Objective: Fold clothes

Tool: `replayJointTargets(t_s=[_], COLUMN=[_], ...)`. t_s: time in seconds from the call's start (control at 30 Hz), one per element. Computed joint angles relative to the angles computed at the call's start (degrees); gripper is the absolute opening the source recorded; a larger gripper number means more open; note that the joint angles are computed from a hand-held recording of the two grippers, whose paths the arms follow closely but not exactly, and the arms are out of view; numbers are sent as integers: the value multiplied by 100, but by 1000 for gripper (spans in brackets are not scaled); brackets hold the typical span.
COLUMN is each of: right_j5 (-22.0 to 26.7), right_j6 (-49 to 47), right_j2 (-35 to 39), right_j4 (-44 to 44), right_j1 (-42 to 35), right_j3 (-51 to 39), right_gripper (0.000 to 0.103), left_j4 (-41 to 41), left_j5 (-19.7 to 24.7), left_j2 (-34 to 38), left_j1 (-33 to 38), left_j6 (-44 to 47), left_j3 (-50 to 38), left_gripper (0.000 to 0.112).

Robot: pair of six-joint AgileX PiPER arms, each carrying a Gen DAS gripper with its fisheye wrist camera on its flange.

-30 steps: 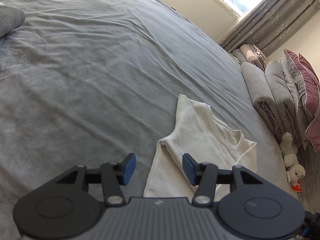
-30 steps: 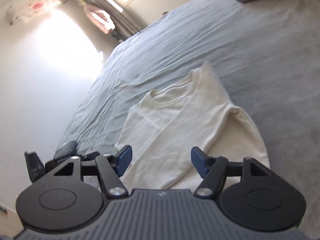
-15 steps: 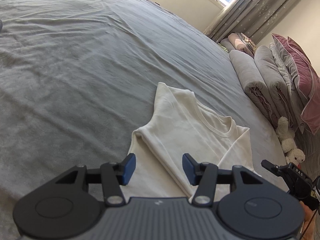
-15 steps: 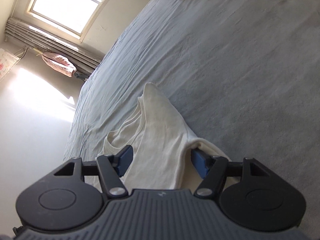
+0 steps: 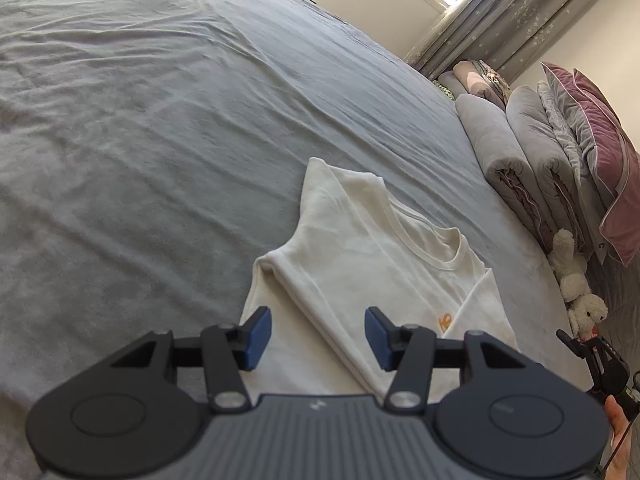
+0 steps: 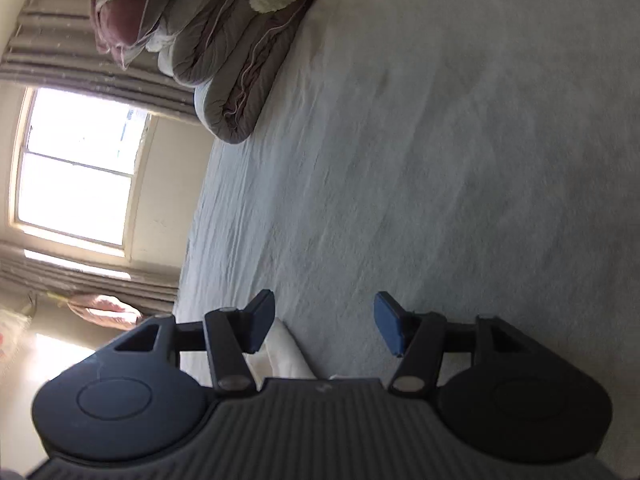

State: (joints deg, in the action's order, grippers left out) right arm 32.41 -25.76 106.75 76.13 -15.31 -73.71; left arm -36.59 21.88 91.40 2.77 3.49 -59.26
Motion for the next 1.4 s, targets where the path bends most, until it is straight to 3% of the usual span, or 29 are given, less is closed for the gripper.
replayJointTargets(t_s=[0.17, 0.2, 0.3, 0.47, 0.67, 0.77, 0.87, 0.93, 1.0, 1.1, 1.4], right_j5=[264, 211, 125, 261, 418, 665, 966, 1083, 1147, 1224, 1252], right_j6=[-149, -42, 167, -238, -785, -1018, -1423, -1546, -1539, -1628, -1812], right_j2=[-18, -80, -261, -323, -827, -1077, -1305, -1338, -1325, -1282, -1269], right_j4=[-1986, -2351, -3192, -3693, -3978, -4017, -4200, -4432, -4706, -5083, -5256], right_j1=[584, 706, 985, 1221, 1311, 1296, 1386, 1456, 1536, 1657, 1674], right_j3=[-634, -646, -659, -852, -212, 75, 305, 397, 444, 545, 616], right_gripper=[60, 60, 60, 60, 60, 60, 60, 60, 60, 60, 60], left_j4=[68, 179, 169, -397, -514, -241, 602, 1225, 1686, 1606, 1377], left_j5=[356, 442, 645, 1118, 1456, 1367, 1044, 814, 697, 690, 477], left_j2=[-119, -195, -430, -818, -1040, -1098, -1110, -1127, -1148, -1231, -1436], left_j1=[3, -13, 1, 208, 245, 35, -386, -647, -789, -702, -380], left_j6=[171, 180, 581, 1830, 2718, 2778, 2204, 1703, 1216, 1085, 1048], left_j3=[-10, 31, 218, 548, 772, 887, 975, 1032, 1052, 1037, 1001], left_gripper=[48, 42, 37, 38, 42, 42, 39, 30, 12, 3, 2])
